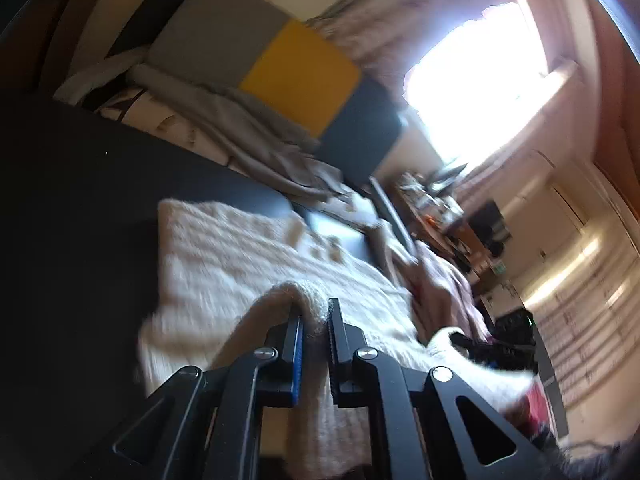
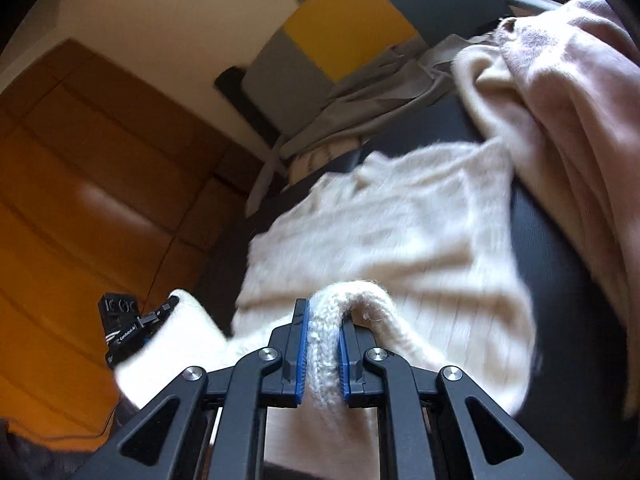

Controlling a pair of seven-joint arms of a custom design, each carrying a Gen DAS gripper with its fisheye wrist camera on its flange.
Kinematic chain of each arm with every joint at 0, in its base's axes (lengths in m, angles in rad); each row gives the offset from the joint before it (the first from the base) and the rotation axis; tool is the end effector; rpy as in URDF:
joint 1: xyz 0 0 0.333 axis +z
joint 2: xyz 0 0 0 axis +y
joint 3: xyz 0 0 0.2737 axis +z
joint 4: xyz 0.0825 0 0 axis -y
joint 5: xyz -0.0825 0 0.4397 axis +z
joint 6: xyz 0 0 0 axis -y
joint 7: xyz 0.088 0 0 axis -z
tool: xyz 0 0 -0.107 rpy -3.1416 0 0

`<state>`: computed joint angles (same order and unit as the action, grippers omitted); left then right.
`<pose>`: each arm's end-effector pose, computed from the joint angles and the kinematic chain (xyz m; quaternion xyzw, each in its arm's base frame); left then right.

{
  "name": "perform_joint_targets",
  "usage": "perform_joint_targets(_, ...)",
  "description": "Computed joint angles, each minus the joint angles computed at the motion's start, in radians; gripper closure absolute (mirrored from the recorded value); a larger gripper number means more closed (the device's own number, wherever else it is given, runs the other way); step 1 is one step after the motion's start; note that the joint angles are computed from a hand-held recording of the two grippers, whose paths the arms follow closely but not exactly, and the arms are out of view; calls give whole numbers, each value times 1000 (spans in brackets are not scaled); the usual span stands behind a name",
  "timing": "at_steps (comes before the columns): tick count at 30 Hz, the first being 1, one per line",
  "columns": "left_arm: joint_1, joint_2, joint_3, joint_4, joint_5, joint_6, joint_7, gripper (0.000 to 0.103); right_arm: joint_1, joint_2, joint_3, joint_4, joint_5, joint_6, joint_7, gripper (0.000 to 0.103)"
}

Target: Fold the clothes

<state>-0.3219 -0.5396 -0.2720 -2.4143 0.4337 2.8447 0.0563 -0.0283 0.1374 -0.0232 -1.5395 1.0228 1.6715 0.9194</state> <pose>0.4090 -0.3168 0.5512 -0.7596 0.4340 -0.4749 0.0954 0.6610 0.0502 0.5671 -0.7485 0.4519 0.2062 0.4394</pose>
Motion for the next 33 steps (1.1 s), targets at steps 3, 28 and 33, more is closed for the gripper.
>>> perform_joint_targets(3, -14, 125, 61, 64, -55, -50, 78, 94, 17, 142, 19, 146, -37, 42, 88, 90)
perform_joint_targets(28, -144, -139, -42, -164, -167, 27, -146, 95, -13, -109, -52, -175, -90, -184, 5, 83)
perform_joint_targets(33, 42, -144, -111, -157, -46, 209, -302, 95, -31, -44, -55, -89, 86, -175, 35, 84)
